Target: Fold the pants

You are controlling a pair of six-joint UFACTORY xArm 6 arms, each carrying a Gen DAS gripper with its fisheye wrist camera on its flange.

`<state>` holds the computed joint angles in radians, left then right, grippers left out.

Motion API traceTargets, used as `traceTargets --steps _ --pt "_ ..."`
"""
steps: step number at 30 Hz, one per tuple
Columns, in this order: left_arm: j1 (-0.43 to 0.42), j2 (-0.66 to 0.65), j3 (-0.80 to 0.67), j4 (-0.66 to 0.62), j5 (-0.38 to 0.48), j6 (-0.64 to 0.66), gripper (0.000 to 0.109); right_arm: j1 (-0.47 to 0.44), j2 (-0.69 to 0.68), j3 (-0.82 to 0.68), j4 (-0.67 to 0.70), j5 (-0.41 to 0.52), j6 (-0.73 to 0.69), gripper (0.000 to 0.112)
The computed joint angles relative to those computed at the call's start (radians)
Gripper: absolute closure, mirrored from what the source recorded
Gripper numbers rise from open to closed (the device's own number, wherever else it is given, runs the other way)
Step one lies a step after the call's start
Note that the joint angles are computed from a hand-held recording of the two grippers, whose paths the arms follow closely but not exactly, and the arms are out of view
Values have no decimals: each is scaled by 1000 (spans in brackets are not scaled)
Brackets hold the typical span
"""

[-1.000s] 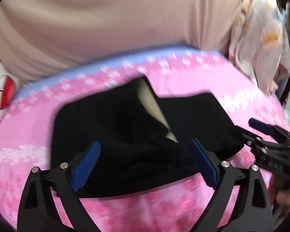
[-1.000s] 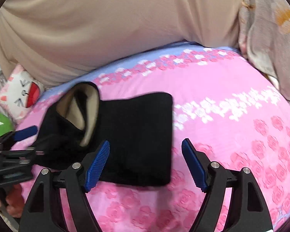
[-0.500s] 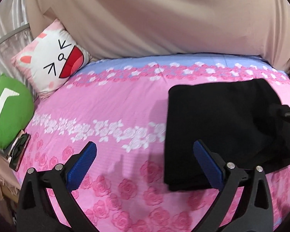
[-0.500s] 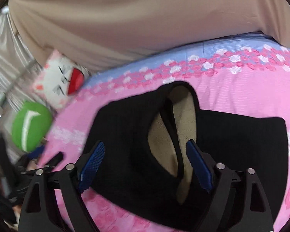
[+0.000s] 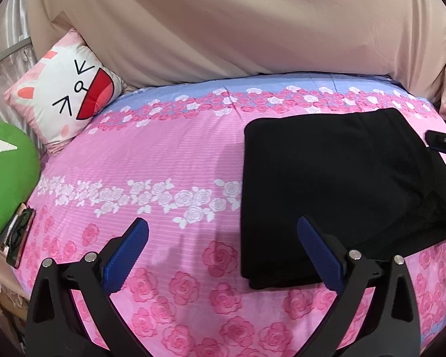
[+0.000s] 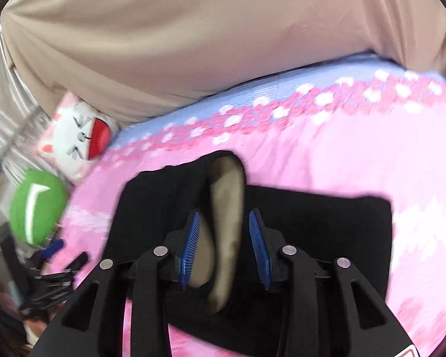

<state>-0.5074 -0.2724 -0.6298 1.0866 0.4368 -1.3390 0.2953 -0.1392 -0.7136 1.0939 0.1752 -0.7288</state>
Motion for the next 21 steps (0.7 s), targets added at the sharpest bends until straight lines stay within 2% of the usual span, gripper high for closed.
traceTargets --steps 2,5,6,7,8,10,11,13,15,16,18,21 --pt "-5 12 -9 -24 -8 17 10 -8 74 -50 -131 29 70 76" --pt "-20 23 -21 -30 17 26 10 17 136 -109 -105 90 -9 76" --pt "-23 25 -25 -26 29 25 10 34 145 -124 -71 106 -60 73" --pt "-23 27 -27 -27 34 27 10 44 156 -137 -71 118 -69 57" --pt "-19 30 -29 -33 36 32 10 58 176 -148 -111 103 -36 53" --pt "-10 34 -34 -37 39 31 10 66 204 -157 -167 76 2 51" --pt "-6 35 -34 -39 38 33 10 60 226 -173 -140 90 -19 52" --pt "2 37 -35 -45 35 36 10 47 246 -193 -32 129 -96 64" --pt "5 43 -38 -53 38 40 10 37 241 -196 3 149 -116 98" --pt "6 45 -40 -57 36 42 10 14 226 -201 52 210 -141 104" --pt "8 41 -39 -70 26 58 10 -11 160 -190 161 285 -219 105" --pt "2 18 -31 -57 19 51 10 -38 -26 -106 299 325 -303 105"
